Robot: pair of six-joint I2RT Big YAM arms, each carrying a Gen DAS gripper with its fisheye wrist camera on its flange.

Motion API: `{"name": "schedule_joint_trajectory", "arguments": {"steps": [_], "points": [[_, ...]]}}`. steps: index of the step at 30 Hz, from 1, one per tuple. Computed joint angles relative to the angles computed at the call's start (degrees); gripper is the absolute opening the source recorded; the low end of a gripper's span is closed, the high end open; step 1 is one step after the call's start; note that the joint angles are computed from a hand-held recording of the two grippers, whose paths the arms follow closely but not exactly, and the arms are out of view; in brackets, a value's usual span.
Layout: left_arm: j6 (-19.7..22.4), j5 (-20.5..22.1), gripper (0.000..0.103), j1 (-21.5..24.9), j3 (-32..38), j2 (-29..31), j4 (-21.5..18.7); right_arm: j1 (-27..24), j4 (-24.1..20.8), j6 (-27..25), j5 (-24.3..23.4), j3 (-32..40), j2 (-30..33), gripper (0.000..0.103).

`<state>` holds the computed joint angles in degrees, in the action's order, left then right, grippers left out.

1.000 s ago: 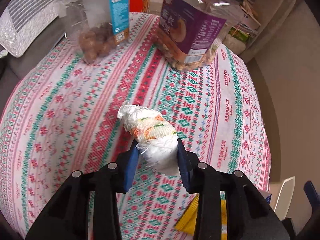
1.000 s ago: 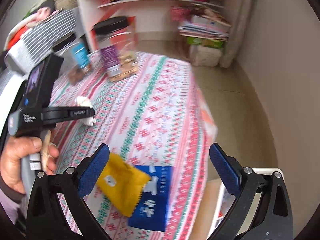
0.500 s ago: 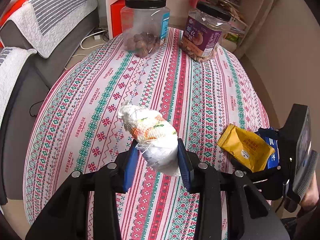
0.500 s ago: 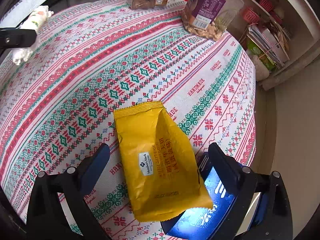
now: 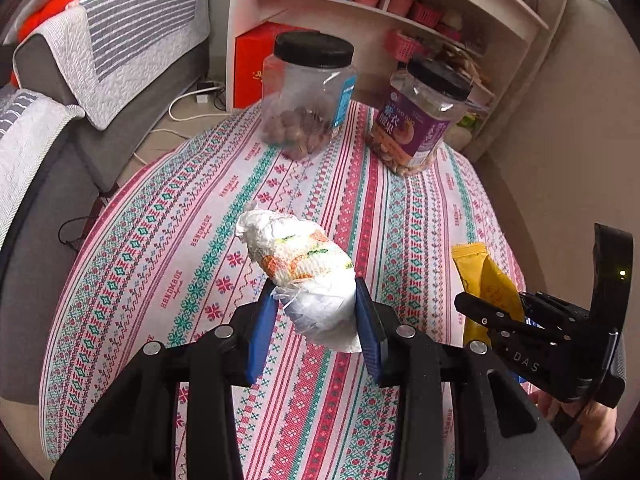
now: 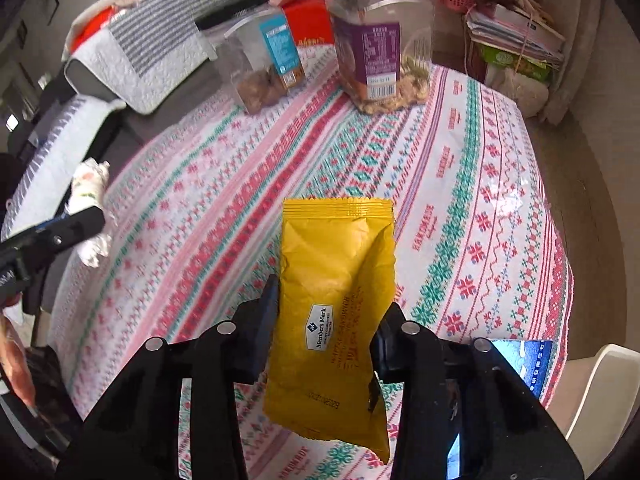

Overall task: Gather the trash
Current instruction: 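Lift the white item with the left tool while the right tool carries the yellow bag to the bin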

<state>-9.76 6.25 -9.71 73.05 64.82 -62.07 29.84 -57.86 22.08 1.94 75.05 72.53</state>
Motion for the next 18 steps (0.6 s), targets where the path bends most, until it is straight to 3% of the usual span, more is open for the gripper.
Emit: {"name": "schedule_joint_trajectory", "arguments": {"steps": [9,18], "points": [[0.0,-5.5,0.038,-2.1,-1.8,-4.7,7.8,3.3,9.0,-0.8,7.8,-0.5,-4.7,0.037],[2.0,-13.8,0.038,-6.7,-5.3,-9.7,13.2,5.7,10.4,-1.1,11.9,-2.1,-8.9,0.037]]}}
